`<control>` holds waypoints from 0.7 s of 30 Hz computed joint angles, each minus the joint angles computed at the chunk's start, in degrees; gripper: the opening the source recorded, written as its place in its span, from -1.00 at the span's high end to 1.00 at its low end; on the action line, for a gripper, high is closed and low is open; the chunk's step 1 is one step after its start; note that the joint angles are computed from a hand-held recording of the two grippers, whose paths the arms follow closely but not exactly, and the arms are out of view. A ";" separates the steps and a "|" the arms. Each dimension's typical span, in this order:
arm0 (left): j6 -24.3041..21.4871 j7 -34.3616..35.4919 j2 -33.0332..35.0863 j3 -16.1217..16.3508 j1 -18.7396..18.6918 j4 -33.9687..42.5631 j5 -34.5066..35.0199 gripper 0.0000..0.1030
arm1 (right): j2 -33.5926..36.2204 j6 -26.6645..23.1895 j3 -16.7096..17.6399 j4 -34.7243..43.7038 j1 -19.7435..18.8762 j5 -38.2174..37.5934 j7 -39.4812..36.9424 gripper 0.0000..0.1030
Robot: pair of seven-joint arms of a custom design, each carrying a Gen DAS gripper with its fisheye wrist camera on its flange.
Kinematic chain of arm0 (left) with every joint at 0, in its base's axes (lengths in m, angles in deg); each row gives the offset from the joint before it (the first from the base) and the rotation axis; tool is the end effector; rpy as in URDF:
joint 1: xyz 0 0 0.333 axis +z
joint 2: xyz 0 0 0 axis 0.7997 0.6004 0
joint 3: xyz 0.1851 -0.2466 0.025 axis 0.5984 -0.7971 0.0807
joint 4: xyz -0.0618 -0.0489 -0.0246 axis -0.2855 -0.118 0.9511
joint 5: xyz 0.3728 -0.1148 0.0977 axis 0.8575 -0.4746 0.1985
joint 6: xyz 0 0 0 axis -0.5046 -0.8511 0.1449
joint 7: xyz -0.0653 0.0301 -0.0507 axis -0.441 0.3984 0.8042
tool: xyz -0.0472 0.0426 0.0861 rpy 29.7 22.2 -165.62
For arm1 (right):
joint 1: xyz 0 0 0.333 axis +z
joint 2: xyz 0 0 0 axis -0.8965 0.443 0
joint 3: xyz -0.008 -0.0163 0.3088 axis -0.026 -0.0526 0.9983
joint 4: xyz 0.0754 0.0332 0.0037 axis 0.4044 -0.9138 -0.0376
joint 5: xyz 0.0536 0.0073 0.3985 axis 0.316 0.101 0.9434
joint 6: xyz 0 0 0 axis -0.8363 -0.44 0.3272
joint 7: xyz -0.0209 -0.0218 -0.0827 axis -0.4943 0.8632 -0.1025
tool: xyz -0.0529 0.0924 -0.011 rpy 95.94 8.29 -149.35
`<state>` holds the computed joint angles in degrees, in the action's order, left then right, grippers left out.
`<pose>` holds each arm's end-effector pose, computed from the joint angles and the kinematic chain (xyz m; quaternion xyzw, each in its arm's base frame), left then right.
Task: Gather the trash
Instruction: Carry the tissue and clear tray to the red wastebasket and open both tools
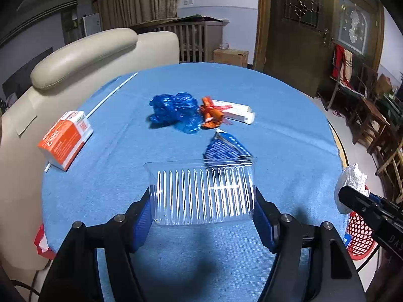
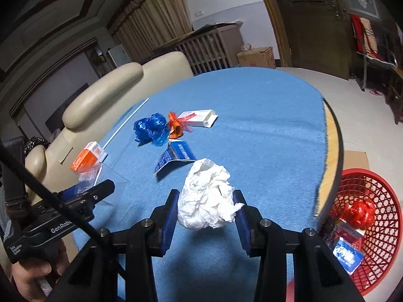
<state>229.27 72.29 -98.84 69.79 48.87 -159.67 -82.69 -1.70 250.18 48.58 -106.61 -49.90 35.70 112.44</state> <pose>0.5209 -0.0514 0.4963 -0.5798 0.7293 -0.2827 0.2282 0.4905 0.2618 0.4680 -0.5506 0.7166 -0.1882 0.3846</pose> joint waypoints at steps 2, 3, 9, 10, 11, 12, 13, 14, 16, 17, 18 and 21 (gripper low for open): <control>-0.15 -0.05 -0.09 -0.35 -0.25 0.05 0.24 -0.40 | -0.92 0.26 -0.01 -0.91 -0.38 -0.59 0.92 0.13; -0.24 -0.11 -0.05 -0.47 -0.34 0.14 0.36 -0.40 | -1.52 0.32 0.11 -1.47 -0.75 -1.19 1.69 0.13; -0.42 0.19 -0.19 -1.15 -1.47 0.34 0.77 -0.40 | -4.89 0.24 1.45 -4.63 -3.45 -2.93 4.81 0.13; -0.45 0.32 -0.29 -1.23 -1.74 0.34 0.72 -0.40 | -5.35 0.11 1.70 -5.08 -3.89 -2.85 4.99 0.13; -0.50 0.45 -0.37 -1.24 -1.96 0.34 0.64 -0.40 | -5.94 0.07 1.89 -5.70 -4.32 -2.68 5.13 0.13; -0.59 0.61 -0.45 -1.23 -2.17 0.33 0.55 -0.40 | -6.52 0.08 2.11 -6.29 -4.81 -2.55 5.26 0.13; -0.67 0.79 -0.54 -1.28 -2.41 0.35 0.48 -0.40 | -7.11 0.01 2.42 -6.86 -5.33 -2.51 5.47 0.13; -0.71 0.85 -0.61 -1.38 -2.59 0.36 0.51 -0.40 | -7.74 -0.07 2.72 -7.46 -5.86 -2.41 5.65 0.13; -0.89 1.05 -0.72 -1.45 -2.98 0.44 0.36 -0.40 | -9.12 -0.03 3.38 -8.76 -6.99 -2.27 6.14 0.13; -0.89 1.06 -0.78 -1.59 -3.12 0.48 0.44 -0.40 | -9.91 -0.05 3.71 -9.45 -7.57 -2.13 6.30 0.13; -0.96 1.11 -0.83 -1.64 -3.31 0.52 0.40 -0.40 | -10.65 -0.03 4.02 -10.08 -8.10 -1.86 6.27 0.13; -1.12 1.52 -0.99 -1.74 -3.93 0.61 0.11 -0.40 | -12.67 -0.08 5.23 -11.76 -9.94 -0.99 6.27 0.13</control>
